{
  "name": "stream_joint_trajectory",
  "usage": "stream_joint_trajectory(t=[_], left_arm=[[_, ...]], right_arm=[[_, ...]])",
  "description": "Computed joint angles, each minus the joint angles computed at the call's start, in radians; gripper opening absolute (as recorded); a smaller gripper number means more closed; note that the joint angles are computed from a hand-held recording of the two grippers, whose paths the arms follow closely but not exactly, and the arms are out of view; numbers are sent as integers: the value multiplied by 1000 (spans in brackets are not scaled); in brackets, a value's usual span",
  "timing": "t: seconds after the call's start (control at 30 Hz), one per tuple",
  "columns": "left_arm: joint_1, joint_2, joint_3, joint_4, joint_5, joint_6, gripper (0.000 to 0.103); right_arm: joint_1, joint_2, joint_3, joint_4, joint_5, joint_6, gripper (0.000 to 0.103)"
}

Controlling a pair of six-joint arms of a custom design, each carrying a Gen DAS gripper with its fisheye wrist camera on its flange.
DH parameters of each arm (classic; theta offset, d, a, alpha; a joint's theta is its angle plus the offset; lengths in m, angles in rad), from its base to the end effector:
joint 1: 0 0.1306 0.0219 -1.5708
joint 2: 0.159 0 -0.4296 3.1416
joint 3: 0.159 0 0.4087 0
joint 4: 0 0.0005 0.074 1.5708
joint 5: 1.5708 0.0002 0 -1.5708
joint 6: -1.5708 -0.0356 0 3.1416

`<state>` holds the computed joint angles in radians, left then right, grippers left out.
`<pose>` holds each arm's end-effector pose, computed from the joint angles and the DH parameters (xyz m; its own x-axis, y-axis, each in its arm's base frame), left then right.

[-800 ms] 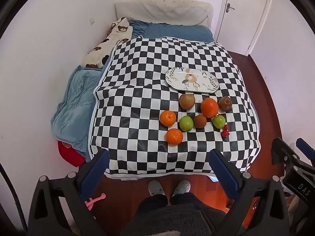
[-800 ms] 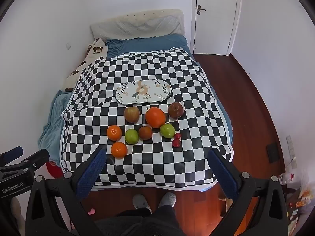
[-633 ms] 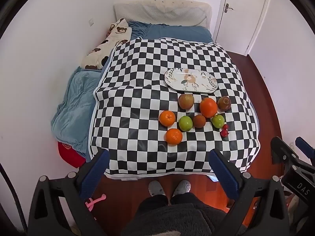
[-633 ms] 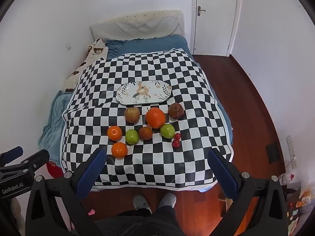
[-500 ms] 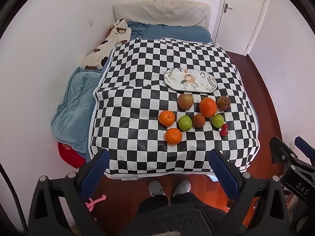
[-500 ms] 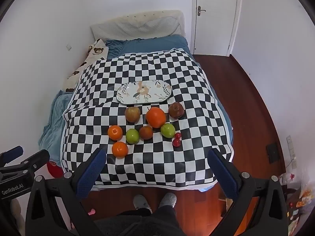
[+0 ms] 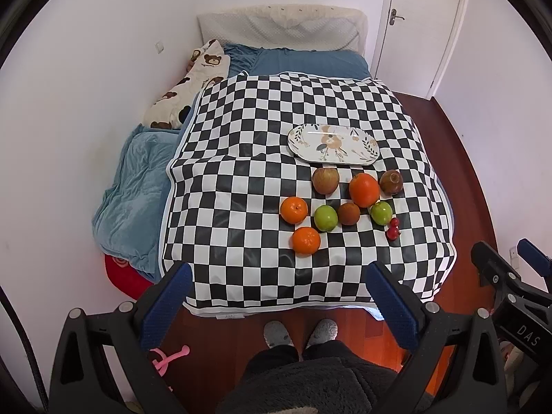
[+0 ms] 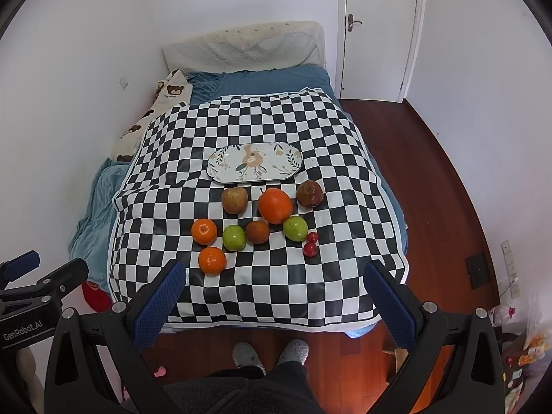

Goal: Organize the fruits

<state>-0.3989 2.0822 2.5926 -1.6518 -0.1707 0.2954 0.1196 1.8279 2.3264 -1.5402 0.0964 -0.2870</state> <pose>0.6386 -0.2631 0.5676 -0.8940 0.0655 -0.4432 0.0599 0.9978 0.0265 0.6057 0.0688 0.6244 -0.8420 0.1826 -0.5076 0.1750 0.9825 0.0632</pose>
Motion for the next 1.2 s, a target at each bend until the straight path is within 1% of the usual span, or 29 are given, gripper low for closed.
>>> stream_joint_trajectory(t=[0.6,1.2], left_arm=[[-1,-10,-19,19,-11,0,103],[0,-8,-16,21,-15,-1,103]], right_arm=[[-3,-16,-21,14,1,5,103],[-10,-18,-22,18,-3,12,103]])
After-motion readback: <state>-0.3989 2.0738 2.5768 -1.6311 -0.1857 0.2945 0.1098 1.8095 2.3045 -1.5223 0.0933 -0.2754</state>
